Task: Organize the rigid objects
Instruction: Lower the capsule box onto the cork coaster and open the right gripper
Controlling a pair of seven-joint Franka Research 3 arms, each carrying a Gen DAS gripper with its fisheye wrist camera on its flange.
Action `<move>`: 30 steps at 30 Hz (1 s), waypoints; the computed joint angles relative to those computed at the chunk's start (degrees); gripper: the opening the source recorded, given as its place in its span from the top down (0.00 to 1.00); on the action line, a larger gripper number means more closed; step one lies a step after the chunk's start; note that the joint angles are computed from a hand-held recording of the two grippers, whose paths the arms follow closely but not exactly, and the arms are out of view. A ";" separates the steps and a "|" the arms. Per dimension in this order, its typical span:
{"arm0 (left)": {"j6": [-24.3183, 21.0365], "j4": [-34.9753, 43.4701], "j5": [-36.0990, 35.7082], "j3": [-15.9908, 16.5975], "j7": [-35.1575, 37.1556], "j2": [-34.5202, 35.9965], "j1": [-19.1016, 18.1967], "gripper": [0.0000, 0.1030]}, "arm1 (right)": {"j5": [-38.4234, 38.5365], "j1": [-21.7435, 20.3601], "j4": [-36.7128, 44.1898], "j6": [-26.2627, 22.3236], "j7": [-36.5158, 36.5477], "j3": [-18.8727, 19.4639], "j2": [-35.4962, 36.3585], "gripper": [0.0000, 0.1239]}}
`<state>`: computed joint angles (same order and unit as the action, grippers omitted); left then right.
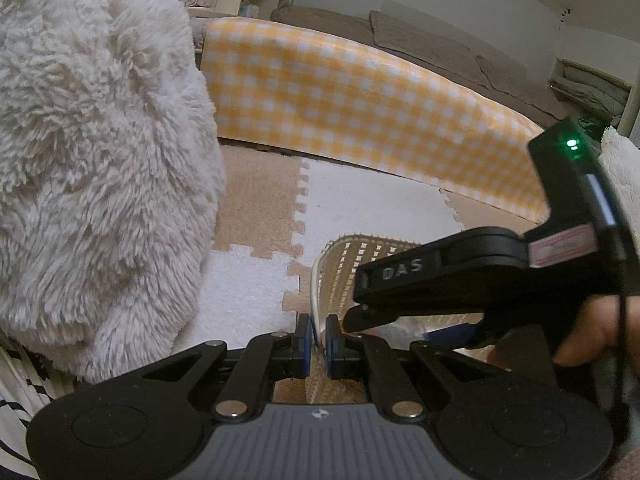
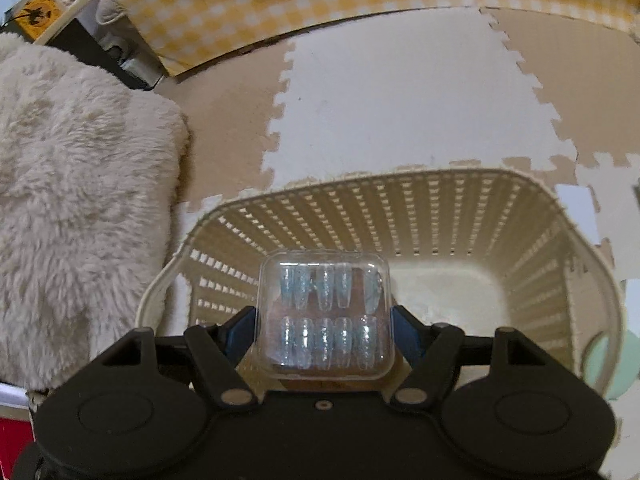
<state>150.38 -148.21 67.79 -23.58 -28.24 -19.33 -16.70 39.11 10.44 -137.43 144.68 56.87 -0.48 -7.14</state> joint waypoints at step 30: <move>-0.75 0.32 -0.57 -0.21 0.07 0.05 -0.48 0.93 | 3.89 -1.68 -2.18 -5.38 -9.36 -3.00 -6.70 0.30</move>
